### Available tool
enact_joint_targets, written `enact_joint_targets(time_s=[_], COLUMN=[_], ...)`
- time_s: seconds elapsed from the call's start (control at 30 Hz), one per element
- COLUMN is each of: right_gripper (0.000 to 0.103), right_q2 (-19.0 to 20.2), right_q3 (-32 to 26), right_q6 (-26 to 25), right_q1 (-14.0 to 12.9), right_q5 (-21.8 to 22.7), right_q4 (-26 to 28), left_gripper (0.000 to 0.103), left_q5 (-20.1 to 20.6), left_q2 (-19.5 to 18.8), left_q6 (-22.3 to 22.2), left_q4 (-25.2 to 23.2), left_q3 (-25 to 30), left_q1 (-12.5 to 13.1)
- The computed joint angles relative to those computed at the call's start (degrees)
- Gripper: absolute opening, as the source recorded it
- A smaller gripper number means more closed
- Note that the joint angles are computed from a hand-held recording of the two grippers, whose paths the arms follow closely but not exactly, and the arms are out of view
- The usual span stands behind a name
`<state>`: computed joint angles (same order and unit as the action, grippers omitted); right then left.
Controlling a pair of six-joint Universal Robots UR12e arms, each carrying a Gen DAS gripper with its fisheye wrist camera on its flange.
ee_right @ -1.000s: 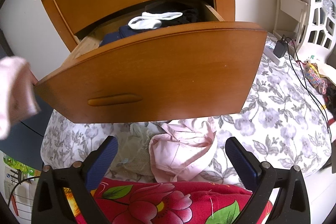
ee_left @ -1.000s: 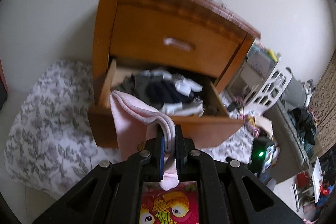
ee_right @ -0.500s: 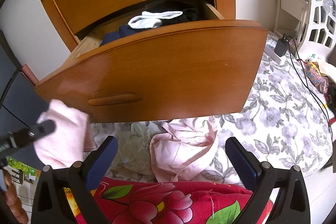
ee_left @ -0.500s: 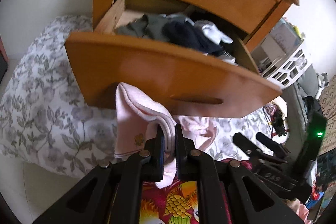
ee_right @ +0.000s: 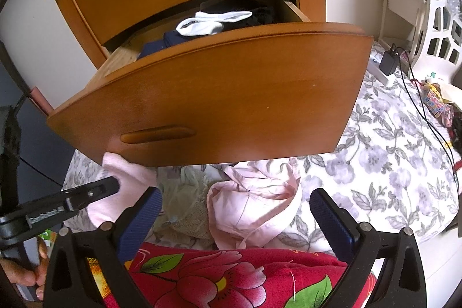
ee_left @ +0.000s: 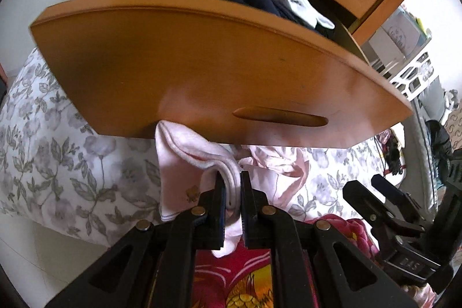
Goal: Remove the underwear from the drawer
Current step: 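Lower the held pink sock toward the bedspread beside the garments, then open the left tool to release the pink sock onto the bedspread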
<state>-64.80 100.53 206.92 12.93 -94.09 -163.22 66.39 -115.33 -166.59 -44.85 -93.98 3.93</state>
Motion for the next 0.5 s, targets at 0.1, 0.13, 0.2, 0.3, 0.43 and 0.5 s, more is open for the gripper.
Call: enact_joint_targets(time_s=[0.1, 0.13, 0.2, 0.3, 0.43, 0.5], right_gripper=[0.103, 0.103, 0.103, 0.103, 0.103, 0.103], right_q2=[0.03, 0.04, 0.06, 0.11, 0.12, 0.13], right_q3=[-0.04, -0.07, -0.14, -0.28, -0.36, -0.37], right_q6=[0.03, 0.02, -0.03, -0.12, -0.15, -0.21], right_q1=[-0.03, -0.03, -0.02, -0.02, -0.03, -0.02], right_q5=[0.14, 0.17, 0.11, 0.11, 0.11, 0.09], right_q4=[0.12, 0.19, 0.31, 0.61, 0.78, 0.87], left_gripper=[0.008, 0.008, 0.008, 0.008, 0.009, 0.01], left_q5=[0.77, 0.84, 1.04, 1.28, 1.22, 1.26], left_q2=[-0.43, -0.51, -0.66, -0.78, -0.95, -0.99], left_q6=[0.23, 0.15, 0.14, 0.57, 0.86, 0.75], left_q4=[-0.15, -0.19, -0.1, -0.07, -0.86, -1.26], left_q3=[0.43, 0.54, 0.79, 1.02, 1.27, 1.37], left_q1=[-0.31, -0.33, -0.39, -0.46, -0.42, -0.36])
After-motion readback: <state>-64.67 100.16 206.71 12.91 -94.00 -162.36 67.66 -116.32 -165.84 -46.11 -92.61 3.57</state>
